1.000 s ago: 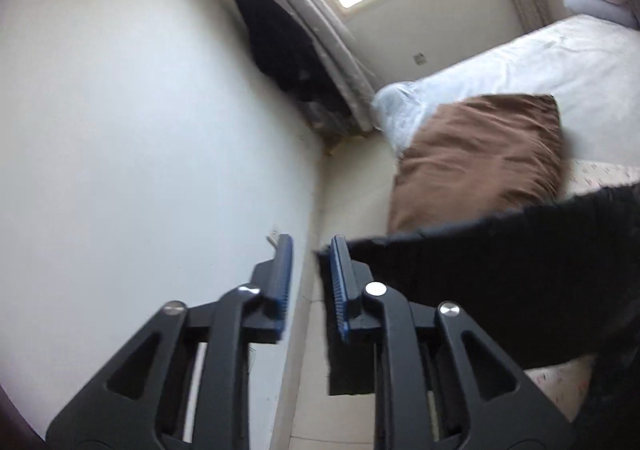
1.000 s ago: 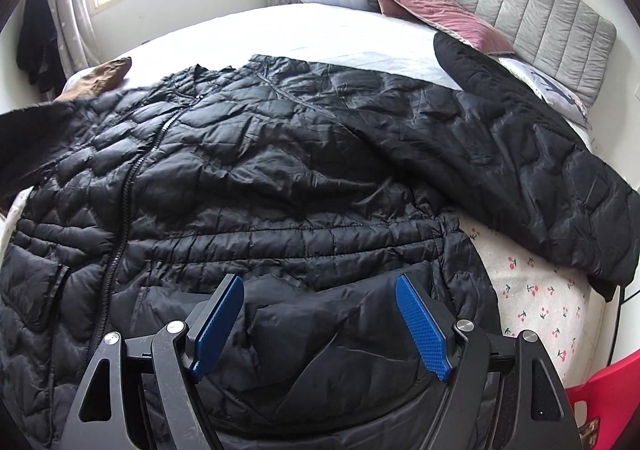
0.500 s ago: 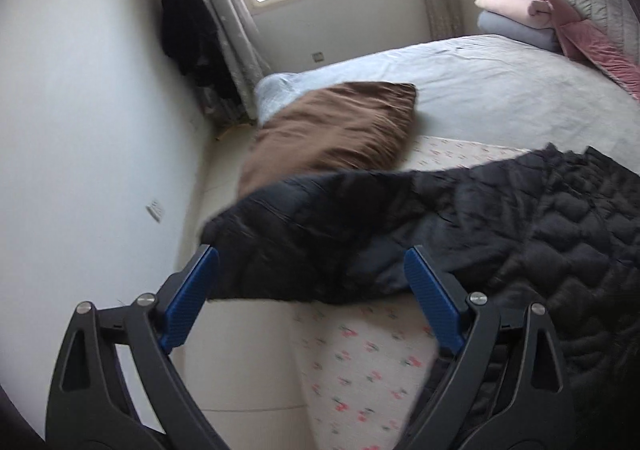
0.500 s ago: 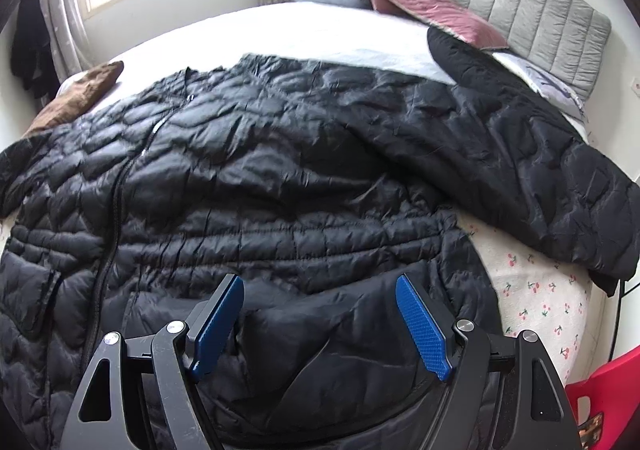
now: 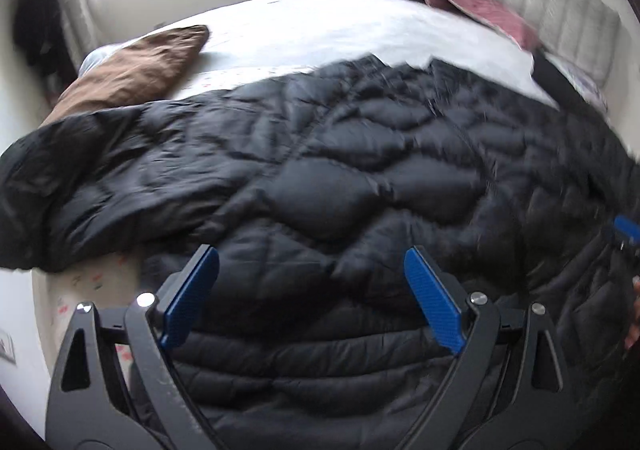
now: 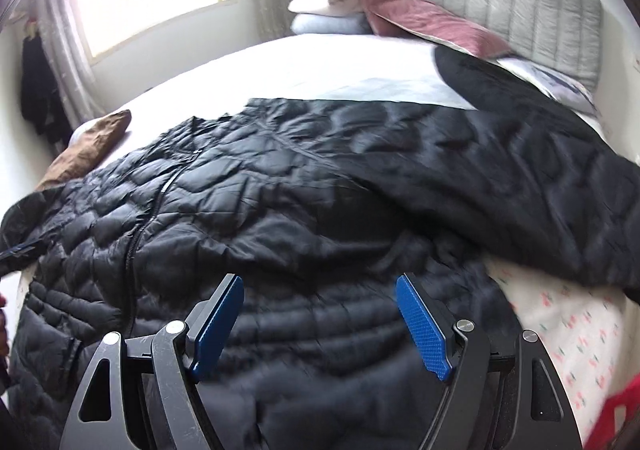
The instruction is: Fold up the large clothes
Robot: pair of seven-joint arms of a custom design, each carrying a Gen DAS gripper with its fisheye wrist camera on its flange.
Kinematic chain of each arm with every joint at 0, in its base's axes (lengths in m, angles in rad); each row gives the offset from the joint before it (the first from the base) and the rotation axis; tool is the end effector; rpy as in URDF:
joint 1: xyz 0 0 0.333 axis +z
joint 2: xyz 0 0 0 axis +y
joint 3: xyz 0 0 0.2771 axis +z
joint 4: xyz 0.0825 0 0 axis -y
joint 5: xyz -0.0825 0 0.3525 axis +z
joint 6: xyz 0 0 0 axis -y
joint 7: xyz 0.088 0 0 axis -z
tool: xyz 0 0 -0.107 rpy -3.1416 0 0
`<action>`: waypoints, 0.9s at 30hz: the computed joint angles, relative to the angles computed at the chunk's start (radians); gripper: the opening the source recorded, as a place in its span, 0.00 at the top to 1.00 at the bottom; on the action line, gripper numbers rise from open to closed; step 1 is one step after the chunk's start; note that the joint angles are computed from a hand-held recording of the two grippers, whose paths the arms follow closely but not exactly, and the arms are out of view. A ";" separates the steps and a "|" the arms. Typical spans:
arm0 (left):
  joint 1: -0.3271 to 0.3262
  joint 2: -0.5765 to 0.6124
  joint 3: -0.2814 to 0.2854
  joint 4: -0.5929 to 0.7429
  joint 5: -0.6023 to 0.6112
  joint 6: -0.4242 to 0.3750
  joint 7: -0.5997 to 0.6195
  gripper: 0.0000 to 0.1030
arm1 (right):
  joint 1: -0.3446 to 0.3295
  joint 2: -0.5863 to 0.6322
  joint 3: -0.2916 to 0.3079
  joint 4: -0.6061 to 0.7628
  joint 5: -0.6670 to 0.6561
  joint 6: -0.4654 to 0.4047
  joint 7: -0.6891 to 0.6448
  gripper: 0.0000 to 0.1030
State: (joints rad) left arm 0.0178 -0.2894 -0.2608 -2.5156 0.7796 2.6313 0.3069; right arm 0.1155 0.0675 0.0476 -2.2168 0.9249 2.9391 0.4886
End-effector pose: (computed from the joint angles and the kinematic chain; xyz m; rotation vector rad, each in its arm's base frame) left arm 0.4319 -0.1250 0.3978 -2.1008 1.3991 -0.4292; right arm 0.5409 0.0364 0.3847 -2.0459 1.3693 -0.5277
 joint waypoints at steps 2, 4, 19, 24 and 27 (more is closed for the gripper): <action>0.003 0.069 0.008 0.006 -0.001 0.009 0.005 0.06 | 0.019 0.042 -0.030 0.000 -0.226 0.013 0.187 0.23; 0.004 0.069 0.043 -0.039 0.006 0.084 -0.048 0.03 | 0.003 0.084 -0.051 0.036 -0.356 -0.055 0.311 0.23; -0.077 -0.237 -0.028 -0.128 -0.222 -0.095 -0.013 0.01 | -0.100 -0.016 -0.040 0.015 -0.202 -0.089 0.349 0.21; -0.020 -0.257 -0.046 -0.192 -0.234 0.031 -0.071 0.01 | -0.138 0.001 -0.094 0.069 -0.072 -0.141 0.370 0.18; -0.012 -0.255 -0.035 -0.210 -0.284 0.063 -0.056 0.01 | -0.175 0.041 -0.109 0.120 -0.016 -0.143 0.422 0.17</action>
